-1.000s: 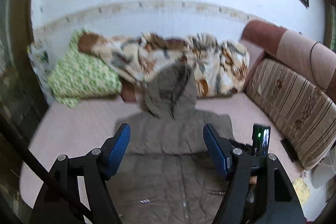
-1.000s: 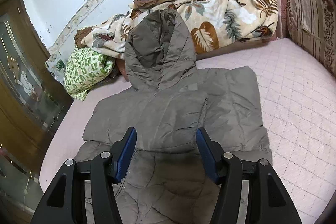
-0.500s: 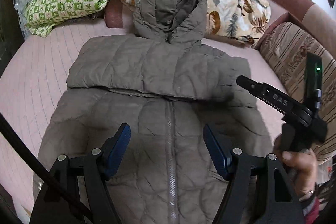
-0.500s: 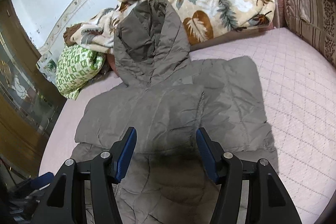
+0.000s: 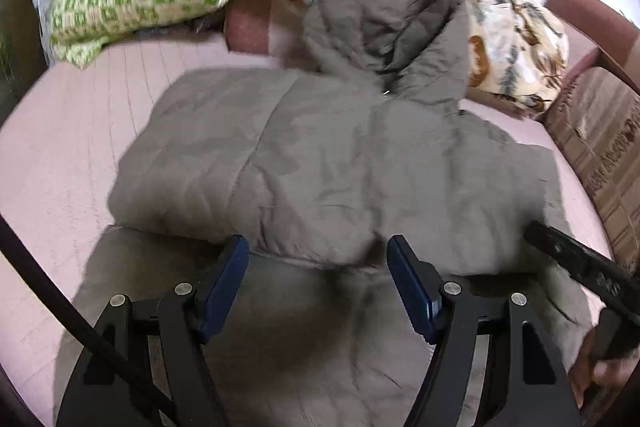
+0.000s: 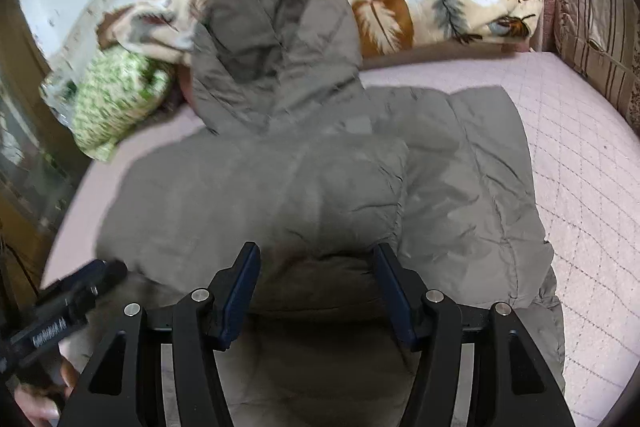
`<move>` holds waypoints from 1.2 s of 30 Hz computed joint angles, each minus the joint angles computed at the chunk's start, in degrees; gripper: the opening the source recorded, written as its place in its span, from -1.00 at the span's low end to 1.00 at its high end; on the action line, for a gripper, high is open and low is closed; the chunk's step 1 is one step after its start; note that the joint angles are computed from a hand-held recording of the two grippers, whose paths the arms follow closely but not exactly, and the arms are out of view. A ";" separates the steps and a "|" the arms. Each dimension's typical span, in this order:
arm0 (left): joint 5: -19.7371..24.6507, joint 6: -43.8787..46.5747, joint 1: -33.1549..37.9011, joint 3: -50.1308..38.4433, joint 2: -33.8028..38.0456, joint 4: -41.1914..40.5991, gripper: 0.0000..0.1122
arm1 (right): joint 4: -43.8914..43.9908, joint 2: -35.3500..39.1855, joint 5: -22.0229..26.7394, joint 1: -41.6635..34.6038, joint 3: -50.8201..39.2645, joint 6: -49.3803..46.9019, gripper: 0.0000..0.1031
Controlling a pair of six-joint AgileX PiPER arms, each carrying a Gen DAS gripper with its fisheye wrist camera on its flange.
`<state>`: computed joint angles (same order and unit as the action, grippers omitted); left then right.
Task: Fold large clothes
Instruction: 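Grasp the hem with both grippers and fold it up toward the hood, then open both grippers and release the folded hem onto the jacket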
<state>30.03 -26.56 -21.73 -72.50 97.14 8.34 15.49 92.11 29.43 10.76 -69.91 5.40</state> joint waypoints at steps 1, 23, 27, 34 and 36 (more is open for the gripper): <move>-0.46 4.23 1.56 -0.74 1.66 -4.24 0.26 | -3.00 0.72 0.14 0.78 -0.41 2.57 0.23; -4.09 13.44 3.91 0.15 -1.13 -10.74 0.27 | -18.38 -4.34 -7.09 3.38 4.16 20.17 0.39; -0.79 9.42 2.92 -2.08 1.59 -4.94 0.27 | -10.64 -0.54 -4.89 2.87 2.12 13.70 0.38; -2.64 8.07 2.10 -0.80 0.27 -1.33 0.27 | -6.18 1.17 -2.36 1.76 0.97 10.18 0.37; -3.74 8.62 2.31 -0.34 -0.79 -2.07 0.27 | -7.08 -1.14 -4.67 1.77 2.74 10.48 0.37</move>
<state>26.29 -17.94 -19.42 -72.84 96.35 6.27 8.41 90.97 24.76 12.53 -67.17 15.88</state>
